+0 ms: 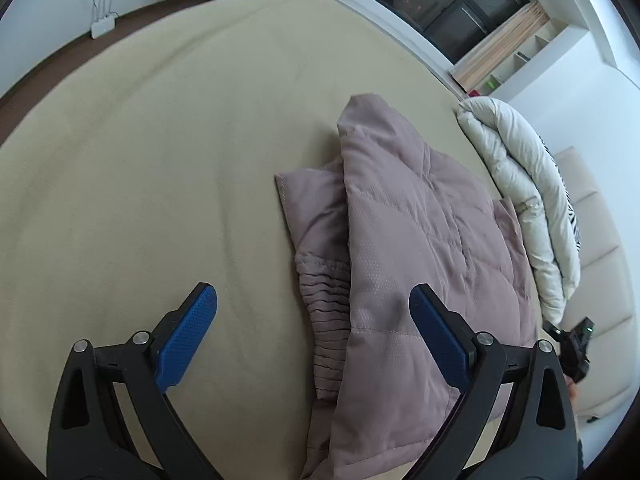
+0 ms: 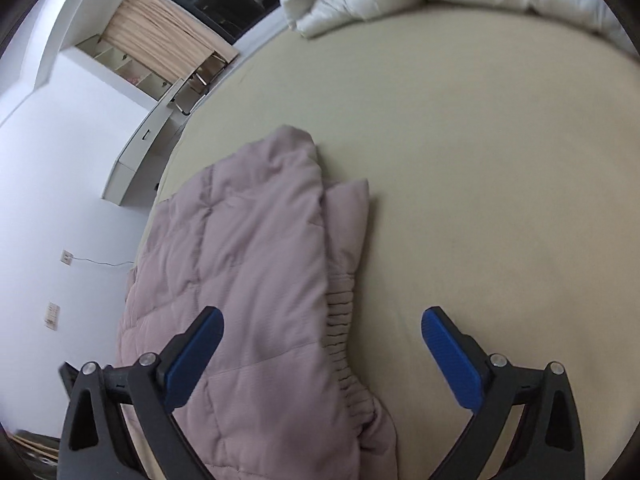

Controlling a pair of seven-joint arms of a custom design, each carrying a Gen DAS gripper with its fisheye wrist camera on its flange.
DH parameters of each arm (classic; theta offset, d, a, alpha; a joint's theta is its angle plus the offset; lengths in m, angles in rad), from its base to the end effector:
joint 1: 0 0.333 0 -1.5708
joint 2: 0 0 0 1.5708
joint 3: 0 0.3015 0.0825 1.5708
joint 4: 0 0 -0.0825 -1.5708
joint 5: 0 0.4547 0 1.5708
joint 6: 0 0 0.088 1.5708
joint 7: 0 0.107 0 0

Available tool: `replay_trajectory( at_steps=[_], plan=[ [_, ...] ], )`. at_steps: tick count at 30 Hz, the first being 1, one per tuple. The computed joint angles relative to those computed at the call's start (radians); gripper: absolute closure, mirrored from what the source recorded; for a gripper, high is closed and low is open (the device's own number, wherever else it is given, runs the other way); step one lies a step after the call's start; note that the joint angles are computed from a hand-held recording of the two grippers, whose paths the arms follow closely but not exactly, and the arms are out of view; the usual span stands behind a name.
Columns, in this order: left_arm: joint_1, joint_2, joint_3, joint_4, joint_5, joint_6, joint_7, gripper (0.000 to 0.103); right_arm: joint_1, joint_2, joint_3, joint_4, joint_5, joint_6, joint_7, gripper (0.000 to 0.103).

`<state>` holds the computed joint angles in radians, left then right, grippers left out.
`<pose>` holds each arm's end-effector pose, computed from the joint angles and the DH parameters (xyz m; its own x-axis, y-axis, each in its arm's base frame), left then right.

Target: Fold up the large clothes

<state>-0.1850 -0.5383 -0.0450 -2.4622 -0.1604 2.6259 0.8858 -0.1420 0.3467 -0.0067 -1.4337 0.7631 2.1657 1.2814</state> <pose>0.4949 -0.1133 0.5290 0.3579 -0.7873 0.5020 -0.7001 -0.5820 -0.4137 0.7617 -0.0859 0.5191 -0.0028 -0.8130 -0.5822 -0.8641 0.2950 -0.4078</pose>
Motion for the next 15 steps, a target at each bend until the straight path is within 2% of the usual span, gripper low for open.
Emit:
replay_trajectory(
  at_steps=[2,4,5,6,8,10,15],
  plan=[
    [-0.035,0.031,0.032,0.014,-0.042,0.002,0.051,0.005,-0.015,0.043,0.009,0.039,0.029,-0.044,-0.001,0.007],
    [-0.06,0.057,0.056,0.024,-0.096,0.006,0.099,0.005,-0.027,0.065,0.022,0.057,0.064,-0.048,-0.021,0.007],
    [-0.066,0.068,0.062,0.027,-0.12,0.01,0.12,0.005,-0.038,0.077,0.033,0.067,0.094,-0.061,-0.038,0.01],
    [-0.072,0.082,0.068,0.032,-0.145,0.018,0.141,0.005,-0.051,0.096,0.045,0.09,0.125,-0.089,-0.055,0.018],
    [-0.073,0.113,0.071,0.04,-0.19,0.038,0.163,0.005,-0.067,0.146,0.064,0.156,0.154,-0.173,-0.072,0.024],
    [-0.095,0.153,0.102,0.059,-0.282,0.06,0.223,0.005,-0.054,0.178,0.068,0.205,0.121,-0.205,-0.082,0.024],
    [-0.074,0.242,0.096,0.126,-0.406,0.061,0.322,0.006,-0.065,0.267,0.093,0.322,0.122,-0.271,-0.051,0.024]
  ],
)
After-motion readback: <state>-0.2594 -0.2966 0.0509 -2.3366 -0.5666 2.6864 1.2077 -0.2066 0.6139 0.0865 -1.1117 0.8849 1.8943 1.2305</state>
